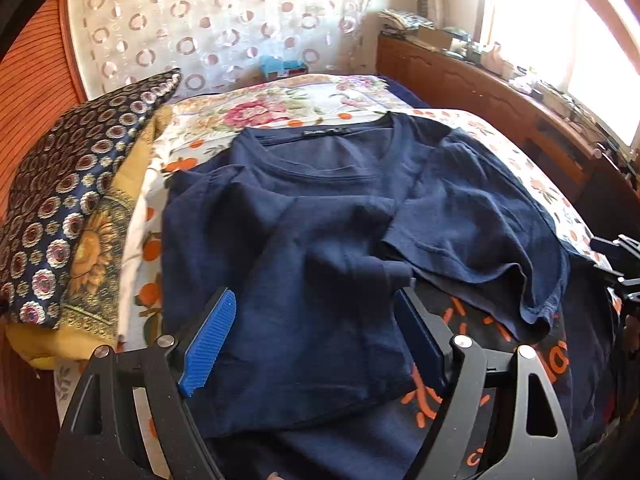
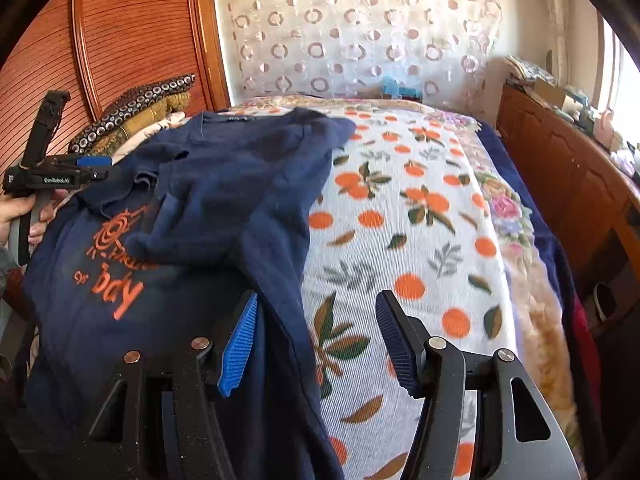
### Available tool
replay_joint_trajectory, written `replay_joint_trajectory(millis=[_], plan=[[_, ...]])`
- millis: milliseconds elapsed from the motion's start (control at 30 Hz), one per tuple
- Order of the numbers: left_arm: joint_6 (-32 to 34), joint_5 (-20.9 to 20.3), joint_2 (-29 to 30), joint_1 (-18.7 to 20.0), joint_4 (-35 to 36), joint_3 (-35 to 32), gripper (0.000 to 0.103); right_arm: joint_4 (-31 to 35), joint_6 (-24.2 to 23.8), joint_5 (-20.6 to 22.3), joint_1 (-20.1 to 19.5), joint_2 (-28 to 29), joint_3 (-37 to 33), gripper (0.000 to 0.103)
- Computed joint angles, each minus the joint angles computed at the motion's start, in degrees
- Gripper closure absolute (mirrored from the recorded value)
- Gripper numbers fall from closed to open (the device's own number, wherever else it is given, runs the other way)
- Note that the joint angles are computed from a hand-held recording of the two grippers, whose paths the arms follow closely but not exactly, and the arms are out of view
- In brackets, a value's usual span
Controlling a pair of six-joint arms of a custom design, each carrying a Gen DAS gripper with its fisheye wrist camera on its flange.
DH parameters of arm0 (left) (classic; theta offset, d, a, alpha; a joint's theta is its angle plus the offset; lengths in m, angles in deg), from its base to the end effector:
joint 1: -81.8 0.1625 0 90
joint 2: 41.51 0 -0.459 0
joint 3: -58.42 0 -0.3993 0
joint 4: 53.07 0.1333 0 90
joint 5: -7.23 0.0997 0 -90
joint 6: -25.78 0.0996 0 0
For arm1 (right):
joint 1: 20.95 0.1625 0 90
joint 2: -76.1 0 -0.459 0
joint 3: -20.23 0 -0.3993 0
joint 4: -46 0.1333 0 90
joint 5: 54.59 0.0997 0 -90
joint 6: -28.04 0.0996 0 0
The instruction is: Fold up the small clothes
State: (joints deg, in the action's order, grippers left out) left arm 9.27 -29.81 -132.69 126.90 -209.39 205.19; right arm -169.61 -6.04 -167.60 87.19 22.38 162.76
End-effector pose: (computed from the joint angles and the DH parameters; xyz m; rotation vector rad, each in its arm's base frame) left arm -0.0789 -0.3807 0.2516 0.4638 2.2765 -0.7777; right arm 0.2188 -0.3647 0.1196 0.9701 -2.3729 0.7704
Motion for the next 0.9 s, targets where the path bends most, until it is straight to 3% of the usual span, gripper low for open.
replay_joint_trajectory(millis=[100, 367, 533, 900], plan=[[0.0, 1.6, -0.3, -0.1, -0.4, 0.2, 0.021, 1.4, -0.5, -0.5, 1.1, -0.6, -1.5, 0.041], [5.5, -0.4, 1.4, 4.6, -4.6, -3.2, 0.021, 10.4, -3.1, -2.3, 2.9, 0.8, -10.8, 0.041], [10.4, -1.2, 4.0, 8.3, -7.9, -6.6, 0.021, 21.1, -0.9, 0.3, 1.2, 3.1, -19.3, 0.041], [15.9, -2.1, 8.1, 12.8, -11.5, -10.4, 0.024, 30.3, -0.2, 1.6, -1.9, 10.9, -33.8, 0.041]])
